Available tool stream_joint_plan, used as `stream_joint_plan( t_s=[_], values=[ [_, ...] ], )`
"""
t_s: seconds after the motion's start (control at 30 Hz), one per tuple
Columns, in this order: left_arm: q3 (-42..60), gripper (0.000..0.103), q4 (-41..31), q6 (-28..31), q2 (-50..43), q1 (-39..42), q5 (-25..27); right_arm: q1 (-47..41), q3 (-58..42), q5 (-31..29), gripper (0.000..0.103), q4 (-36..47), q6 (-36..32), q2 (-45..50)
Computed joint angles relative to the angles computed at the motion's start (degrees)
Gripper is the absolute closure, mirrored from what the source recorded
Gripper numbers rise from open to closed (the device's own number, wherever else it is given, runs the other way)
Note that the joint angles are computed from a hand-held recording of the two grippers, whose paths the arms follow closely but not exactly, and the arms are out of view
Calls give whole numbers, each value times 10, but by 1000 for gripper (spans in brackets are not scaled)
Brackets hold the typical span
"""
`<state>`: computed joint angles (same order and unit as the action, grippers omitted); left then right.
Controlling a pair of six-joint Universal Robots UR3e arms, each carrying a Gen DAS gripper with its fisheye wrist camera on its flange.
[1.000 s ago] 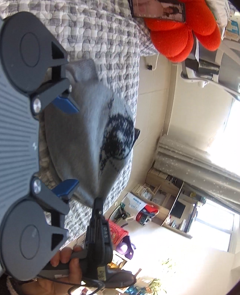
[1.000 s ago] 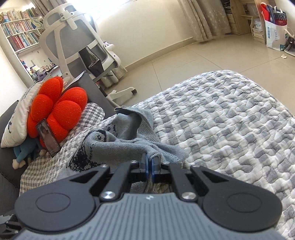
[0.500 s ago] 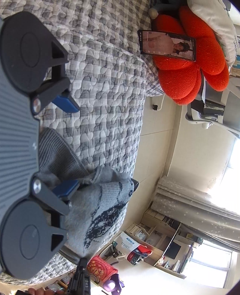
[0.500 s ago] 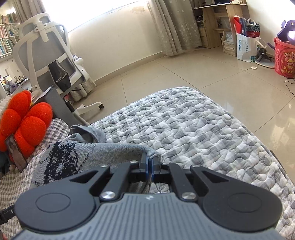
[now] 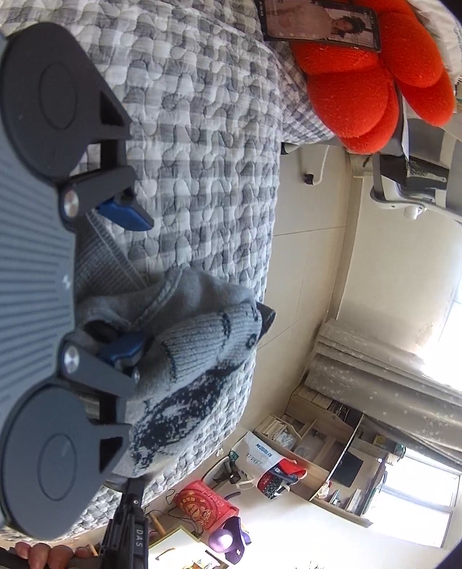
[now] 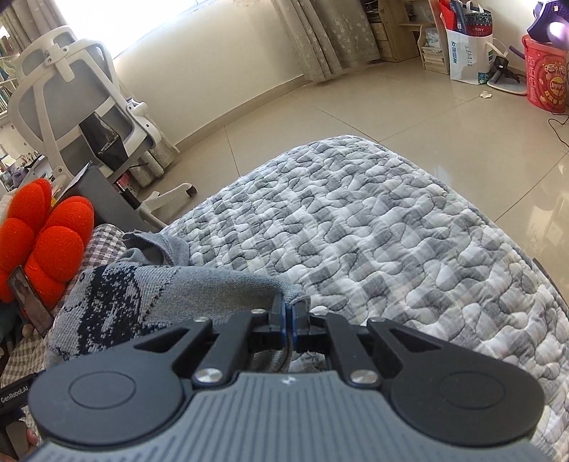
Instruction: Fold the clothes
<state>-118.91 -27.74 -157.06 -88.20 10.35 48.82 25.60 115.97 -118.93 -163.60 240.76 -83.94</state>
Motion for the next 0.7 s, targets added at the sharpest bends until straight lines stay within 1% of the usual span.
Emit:
stream_joint_plan(
  t_s=[0.2,0.23,0.33,0.4,0.47,0.5,0.53,0.57,0.6,0.7],
  values=[
    [-17,42,35,-23,9,-24,-57,-6,-12,19,95,28,-4,-4],
    [-17,42,38,-24,5,-32,-61,-5,-11,21,92,29,1,-9],
    [-19,42,64,-28,-9,-59,-54,-3,4,27,91,12,6,-30],
    [-24,42,84,-27,-18,-72,-52,7,11,16,90,-10,10,-39],
    [-25,42,87,-19,-24,-78,-56,17,16,12,87,-47,-4,-41],
    [-27,42,84,-11,-23,-80,-60,24,16,8,79,-68,-12,-37],
    [-31,43,82,-1,-21,-81,-63,29,16,7,69,-90,-21,-33],
    [-34,43,78,9,-19,-81,-66,31,15,12,66,-111,-31,-27],
    [-37,43,73,19,-16,-83,-67,32,14,19,64,-130,-39,-21],
    [-42,44,64,40,-7,-82,-68,35,1,33,64,-162,-62,-3]
  ],
)
